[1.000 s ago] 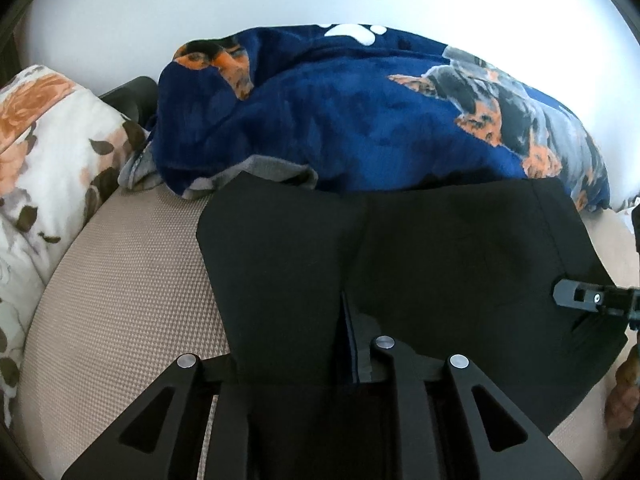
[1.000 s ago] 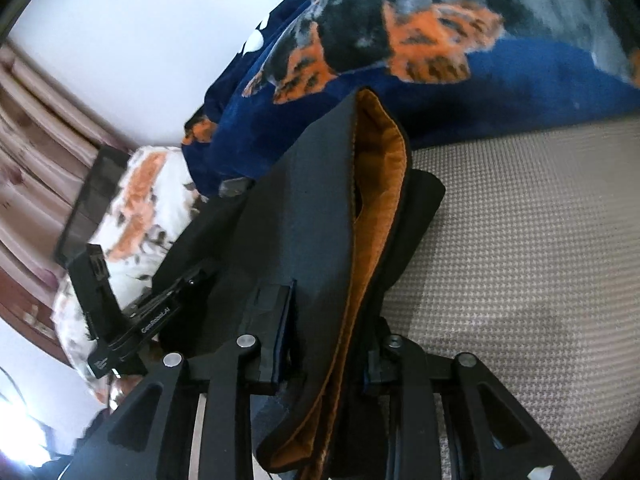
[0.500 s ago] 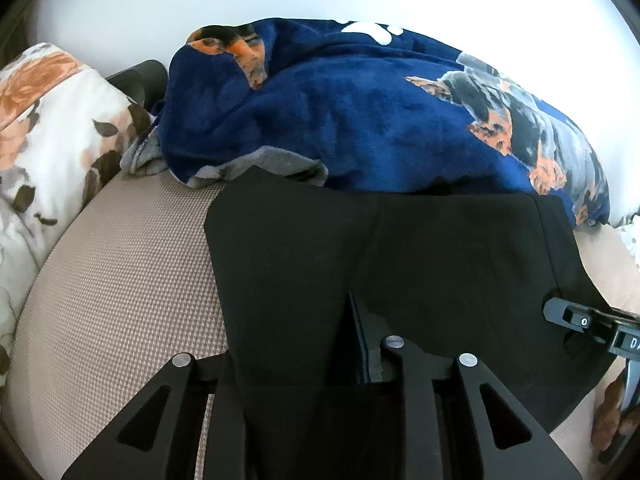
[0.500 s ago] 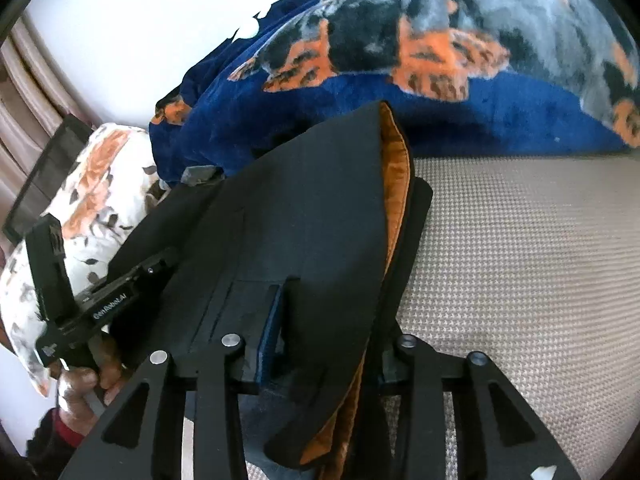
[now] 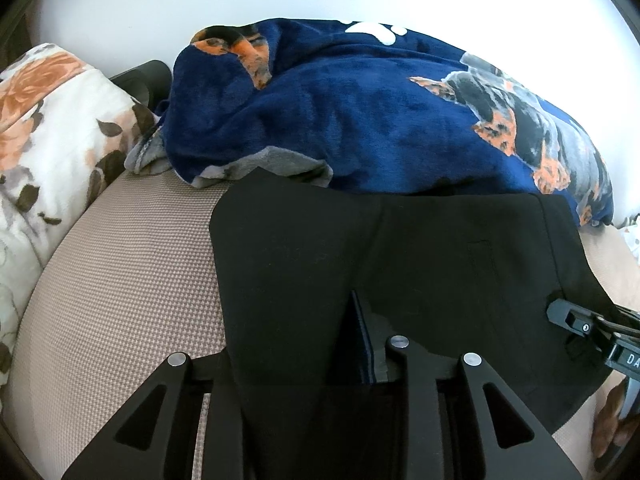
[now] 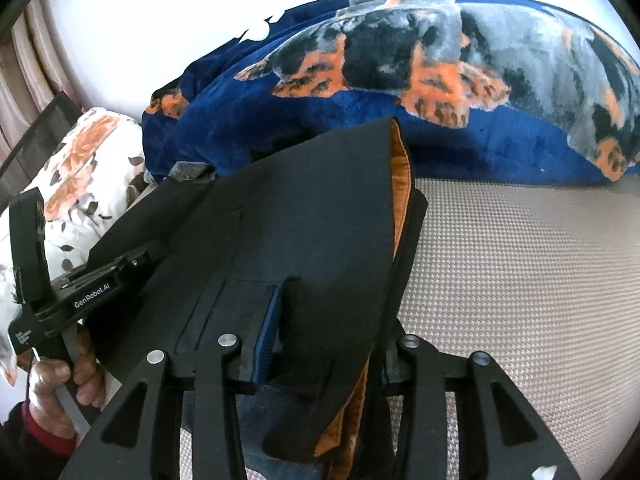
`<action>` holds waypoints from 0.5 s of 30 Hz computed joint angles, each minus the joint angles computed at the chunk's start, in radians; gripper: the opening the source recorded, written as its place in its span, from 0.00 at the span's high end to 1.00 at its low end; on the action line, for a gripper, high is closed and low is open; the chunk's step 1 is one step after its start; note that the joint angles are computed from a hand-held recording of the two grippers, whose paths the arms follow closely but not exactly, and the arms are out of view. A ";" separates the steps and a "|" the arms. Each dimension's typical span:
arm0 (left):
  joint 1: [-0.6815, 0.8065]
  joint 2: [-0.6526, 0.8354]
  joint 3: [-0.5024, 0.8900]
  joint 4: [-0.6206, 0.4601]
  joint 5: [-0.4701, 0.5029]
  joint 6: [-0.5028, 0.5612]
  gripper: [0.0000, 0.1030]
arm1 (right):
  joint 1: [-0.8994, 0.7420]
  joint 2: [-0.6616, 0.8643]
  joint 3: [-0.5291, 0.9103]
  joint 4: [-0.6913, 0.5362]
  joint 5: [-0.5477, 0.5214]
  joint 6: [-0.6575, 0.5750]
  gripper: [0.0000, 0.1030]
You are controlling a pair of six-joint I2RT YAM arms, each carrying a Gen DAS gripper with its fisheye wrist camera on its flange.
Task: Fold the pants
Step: 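Lower the folded trousers onto the bed with both grippers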
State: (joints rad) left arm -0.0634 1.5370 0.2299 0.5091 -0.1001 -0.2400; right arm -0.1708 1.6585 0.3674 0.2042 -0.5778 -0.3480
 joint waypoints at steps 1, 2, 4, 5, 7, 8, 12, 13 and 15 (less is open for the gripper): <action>0.001 0.000 0.000 0.000 0.000 0.000 0.71 | 0.003 -0.004 -0.006 0.008 0.004 0.001 0.65; 0.000 0.000 0.000 -0.001 -0.002 0.000 0.71 | 0.003 -0.006 -0.008 0.012 0.007 0.002 0.64; 0.000 -0.001 0.001 -0.002 -0.004 0.001 0.70 | 0.004 -0.007 -0.010 0.016 0.011 0.004 0.64; 0.002 -0.001 0.000 -0.002 -0.003 0.003 0.70 | 0.007 -0.013 -0.017 0.025 0.018 0.006 0.64; 0.003 -0.002 0.000 -0.002 -0.001 0.002 0.70 | 0.023 -0.025 -0.033 0.050 0.039 0.015 0.64; 0.002 -0.001 0.001 -0.002 -0.001 0.002 0.70 | 0.026 -0.029 -0.038 0.057 0.044 0.016 0.64; 0.005 -0.001 0.000 -0.002 -0.001 0.005 0.70 | 0.031 -0.031 -0.043 0.067 0.054 0.018 0.63; 0.004 -0.002 0.000 -0.002 0.000 0.003 0.70 | 0.036 -0.034 -0.047 0.074 0.060 0.021 0.63; 0.006 -0.002 0.000 -0.002 0.002 0.004 0.70 | 0.040 -0.039 -0.053 0.082 0.068 0.023 0.63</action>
State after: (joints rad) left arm -0.0572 1.5353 0.2301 0.5075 -0.0976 -0.2362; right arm -0.1305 1.6191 0.3140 0.2863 -0.5098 -0.3254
